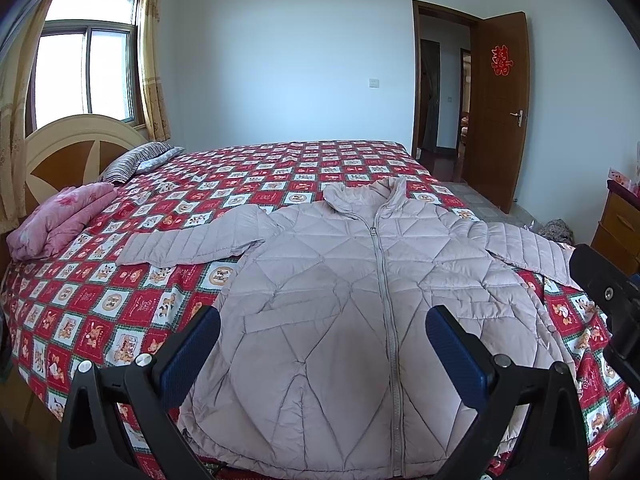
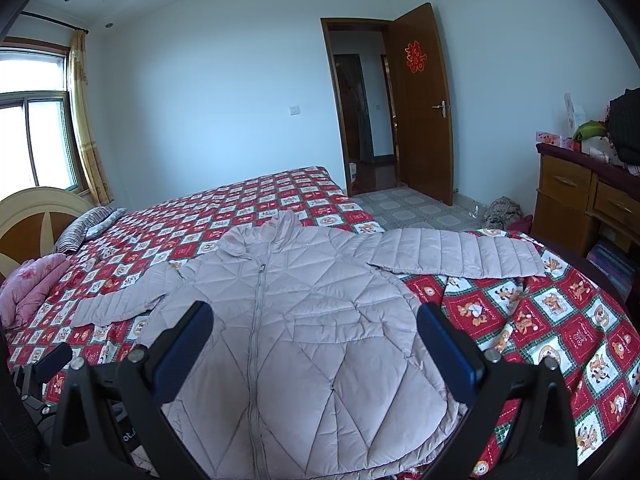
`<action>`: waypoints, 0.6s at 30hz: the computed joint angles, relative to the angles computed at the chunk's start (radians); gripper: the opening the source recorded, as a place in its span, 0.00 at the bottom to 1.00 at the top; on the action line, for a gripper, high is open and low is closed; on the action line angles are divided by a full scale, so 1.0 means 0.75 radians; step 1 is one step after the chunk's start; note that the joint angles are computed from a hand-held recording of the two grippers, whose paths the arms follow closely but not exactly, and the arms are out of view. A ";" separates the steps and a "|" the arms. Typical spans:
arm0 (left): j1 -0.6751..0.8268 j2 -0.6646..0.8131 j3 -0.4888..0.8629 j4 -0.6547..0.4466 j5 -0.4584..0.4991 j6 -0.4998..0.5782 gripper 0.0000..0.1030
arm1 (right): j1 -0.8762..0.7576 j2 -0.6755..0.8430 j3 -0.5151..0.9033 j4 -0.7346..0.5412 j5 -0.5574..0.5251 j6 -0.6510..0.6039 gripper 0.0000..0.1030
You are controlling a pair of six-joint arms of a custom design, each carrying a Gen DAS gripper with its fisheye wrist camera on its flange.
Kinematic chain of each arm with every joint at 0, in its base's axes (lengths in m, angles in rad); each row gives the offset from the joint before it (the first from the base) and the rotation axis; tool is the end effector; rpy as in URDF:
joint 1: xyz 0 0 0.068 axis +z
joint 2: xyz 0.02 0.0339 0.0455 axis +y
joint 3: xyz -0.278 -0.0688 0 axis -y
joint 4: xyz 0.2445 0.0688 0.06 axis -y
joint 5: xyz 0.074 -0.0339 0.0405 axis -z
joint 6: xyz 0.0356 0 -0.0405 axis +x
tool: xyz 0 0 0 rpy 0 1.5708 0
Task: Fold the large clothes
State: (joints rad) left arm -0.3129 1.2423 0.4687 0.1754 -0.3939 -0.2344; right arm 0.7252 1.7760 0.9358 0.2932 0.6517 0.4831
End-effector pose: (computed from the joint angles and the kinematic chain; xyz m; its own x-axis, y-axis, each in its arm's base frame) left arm 0.2282 -0.0595 0.1885 -0.5171 -0.0581 -0.8540 -0.1415 0.9898 0.0183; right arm 0.2926 0.2305 0.1904 -0.4096 0.1305 -0.9029 0.0571 0.9914 0.1174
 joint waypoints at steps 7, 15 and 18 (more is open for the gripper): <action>0.020 -0.008 0.010 -0.018 0.019 0.012 0.99 | -0.001 0.002 0.000 0.000 -0.003 0.002 1.00; 0.049 0.070 0.023 0.012 0.066 0.027 0.99 | -0.021 0.042 0.028 -0.008 0.003 0.003 1.00; 0.081 0.156 0.047 0.034 0.109 0.043 0.99 | -0.059 0.060 0.041 -0.021 0.002 0.008 1.00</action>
